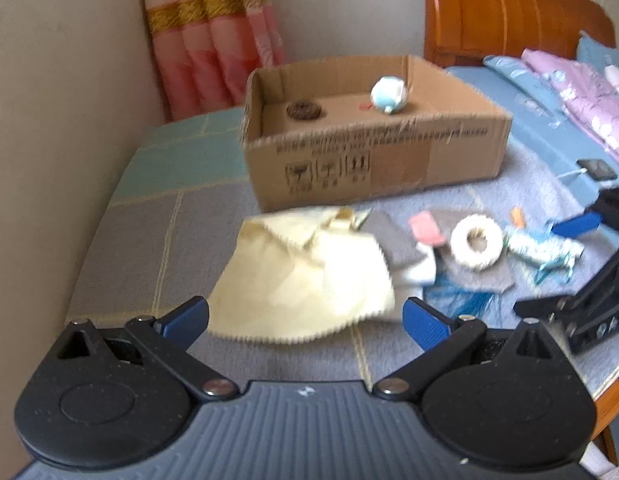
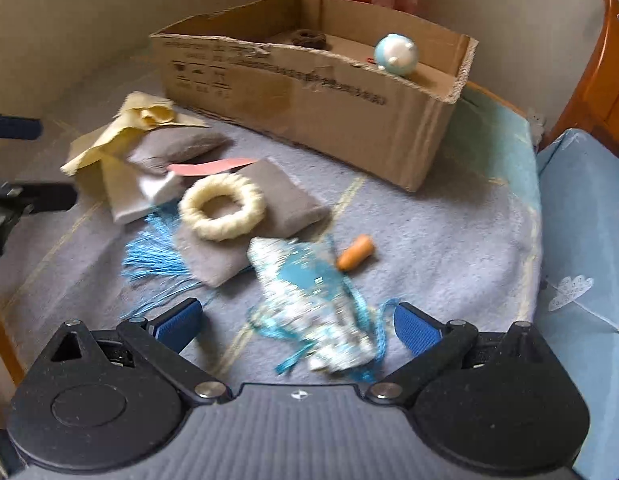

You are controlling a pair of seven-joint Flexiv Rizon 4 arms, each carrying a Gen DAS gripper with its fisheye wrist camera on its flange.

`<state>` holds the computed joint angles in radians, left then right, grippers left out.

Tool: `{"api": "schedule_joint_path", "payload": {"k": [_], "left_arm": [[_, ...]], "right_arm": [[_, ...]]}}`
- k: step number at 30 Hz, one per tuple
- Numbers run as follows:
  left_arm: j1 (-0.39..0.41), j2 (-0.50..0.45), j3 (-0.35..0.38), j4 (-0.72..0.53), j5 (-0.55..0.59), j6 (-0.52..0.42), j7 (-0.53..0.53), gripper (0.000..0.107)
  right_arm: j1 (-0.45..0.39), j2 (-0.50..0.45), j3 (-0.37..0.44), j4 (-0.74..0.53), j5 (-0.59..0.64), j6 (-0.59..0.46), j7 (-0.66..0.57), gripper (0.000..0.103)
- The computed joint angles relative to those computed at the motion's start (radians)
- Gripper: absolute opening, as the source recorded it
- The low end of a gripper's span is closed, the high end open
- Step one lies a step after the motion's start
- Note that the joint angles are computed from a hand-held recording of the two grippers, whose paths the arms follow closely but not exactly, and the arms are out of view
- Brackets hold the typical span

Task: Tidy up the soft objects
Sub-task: 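Lower the left tool onto the yellow cloth and close on its edge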

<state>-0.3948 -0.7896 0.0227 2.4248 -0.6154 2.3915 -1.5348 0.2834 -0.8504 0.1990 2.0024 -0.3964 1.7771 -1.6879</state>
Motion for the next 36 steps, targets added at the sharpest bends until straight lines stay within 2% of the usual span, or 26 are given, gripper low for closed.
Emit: {"api": "schedule_joint_path", "payload": {"k": [5, 9, 13, 17, 20, 22, 27, 31, 33, 35, 36], "left_arm": [[0.077, -0.009, 0.0, -0.047, 0.1, 0.027, -0.008, 0.102], [0.125, -0.029, -0.011, -0.113, 0.121, -0.049, 0.005, 0.102], [0.098, -0.042, 0.017, -0.138, 0.081, -0.111, 0.032, 0.102], [0.073, -0.041, 0.041, -0.117, 0.032, -0.108, 0.033, 0.102], [0.037, -0.037, 0.066, -0.103, -0.052, -0.124, 0.049, 0.102], [0.056, -0.038, 0.061, -0.094, -0.051, -0.13, 0.043, 0.102], [0.194, -0.048, 0.005, -0.07, 0.114, -0.096, -0.067, 0.102], [0.252, -0.07, -0.009, -0.075, 0.218, -0.063, -0.121, 0.1], [0.283, -0.074, -0.018, -0.076, 0.27, -0.052, -0.138, 0.096], [0.344, -0.077, -0.043, -0.075, 0.357, -0.038, -0.167, 0.079], [0.377, -0.079, -0.06, -0.075, 0.401, -0.032, -0.187, 0.074]], "right_arm": [[0.048, -0.005, -0.04, 0.021, 0.038, 0.07, 0.015, 0.103], [0.064, -0.01, -0.056, 0.023, 0.05, 0.093, 0.026, 0.103], [0.078, -0.01, -0.069, 0.031, 0.059, 0.109, 0.032, 0.103], [0.087, -0.007, -0.076, 0.037, 0.065, 0.115, 0.037, 0.103], [0.096, -0.005, -0.082, 0.041, 0.073, 0.124, 0.041, 0.103], [0.101, -0.006, -0.087, 0.044, 0.078, 0.132, 0.042, 0.103], [0.101, -0.008, -0.088, 0.046, 0.079, 0.142, 0.042, 0.103], [0.102, -0.008, -0.089, 0.047, 0.081, 0.145, 0.042, 0.103], [0.104, -0.009, -0.091, 0.048, 0.083, 0.151, 0.042, 0.103], [0.106, -0.01, -0.093, 0.051, 0.086, 0.158, 0.042, 0.103], [0.108, -0.01, -0.094, 0.053, 0.088, 0.162, 0.041, 0.103]]}}
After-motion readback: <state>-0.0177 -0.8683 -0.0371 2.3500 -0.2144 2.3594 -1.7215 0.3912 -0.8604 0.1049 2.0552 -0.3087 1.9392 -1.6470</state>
